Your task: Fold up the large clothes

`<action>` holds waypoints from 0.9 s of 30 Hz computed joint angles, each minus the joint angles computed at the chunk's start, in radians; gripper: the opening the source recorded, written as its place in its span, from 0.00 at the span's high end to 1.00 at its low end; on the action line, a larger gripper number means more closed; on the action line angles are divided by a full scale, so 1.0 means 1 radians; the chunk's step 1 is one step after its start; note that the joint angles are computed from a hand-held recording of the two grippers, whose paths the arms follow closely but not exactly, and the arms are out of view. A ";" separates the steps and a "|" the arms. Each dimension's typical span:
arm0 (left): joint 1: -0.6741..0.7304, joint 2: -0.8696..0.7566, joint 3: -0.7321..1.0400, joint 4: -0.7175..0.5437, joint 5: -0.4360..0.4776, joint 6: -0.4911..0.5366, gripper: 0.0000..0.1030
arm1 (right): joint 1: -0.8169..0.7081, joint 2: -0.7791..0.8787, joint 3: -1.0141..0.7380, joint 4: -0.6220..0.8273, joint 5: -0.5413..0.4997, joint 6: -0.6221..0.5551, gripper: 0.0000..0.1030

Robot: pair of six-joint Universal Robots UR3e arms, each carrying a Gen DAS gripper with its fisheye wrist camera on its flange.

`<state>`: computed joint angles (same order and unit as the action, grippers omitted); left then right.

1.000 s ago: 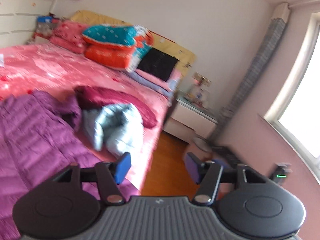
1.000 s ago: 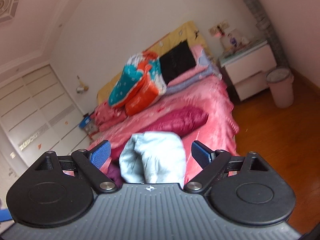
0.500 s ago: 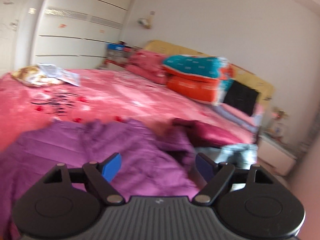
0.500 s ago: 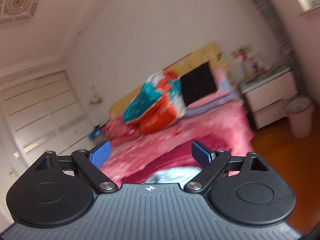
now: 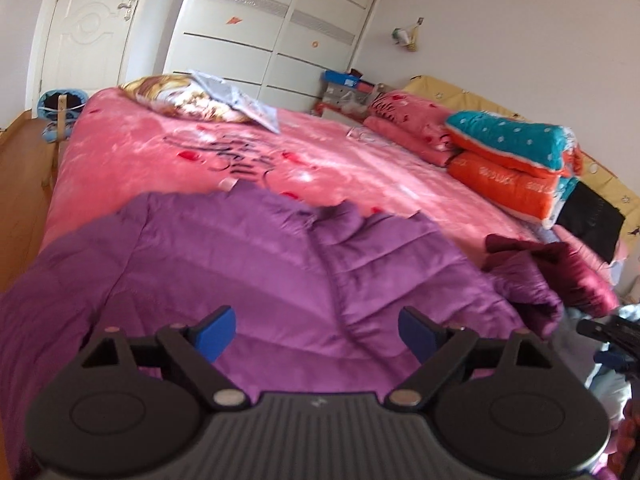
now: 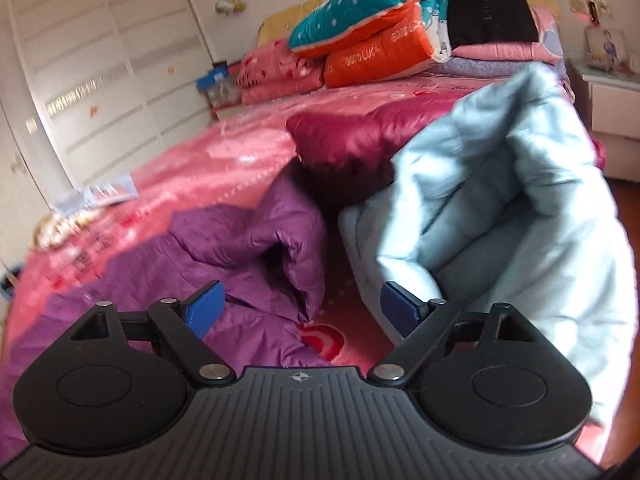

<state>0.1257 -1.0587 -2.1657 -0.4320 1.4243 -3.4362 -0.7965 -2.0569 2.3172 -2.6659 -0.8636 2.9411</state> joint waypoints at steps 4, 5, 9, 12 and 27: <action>0.077 -0.040 -0.075 0.106 -0.093 0.042 0.10 | 0.268 0.348 -0.120 -0.315 -0.291 0.182 0.13; 0.103 -0.048 -0.090 0.127 -0.132 0.056 0.09 | 0.303 0.405 -0.147 -0.360 -0.339 0.214 0.12; 0.175 -0.075 -0.131 0.200 -0.240 0.074 0.08 | 0.425 0.594 -0.264 -0.464 -0.522 0.281 0.12; 0.227 -0.079 -0.170 0.257 -0.310 0.090 0.06 | 0.466 0.645 -0.310 -0.495 -0.595 0.282 0.12; 0.227 -0.201 -0.188 0.417 -0.353 0.087 0.04 | 0.792 0.965 -0.528 -0.873 -1.093 -0.311 0.00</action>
<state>0.3530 -1.2600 -2.3541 -0.0147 1.0712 -3.3493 -0.0045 -1.0921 1.7888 -3.5389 -1.9562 2.6297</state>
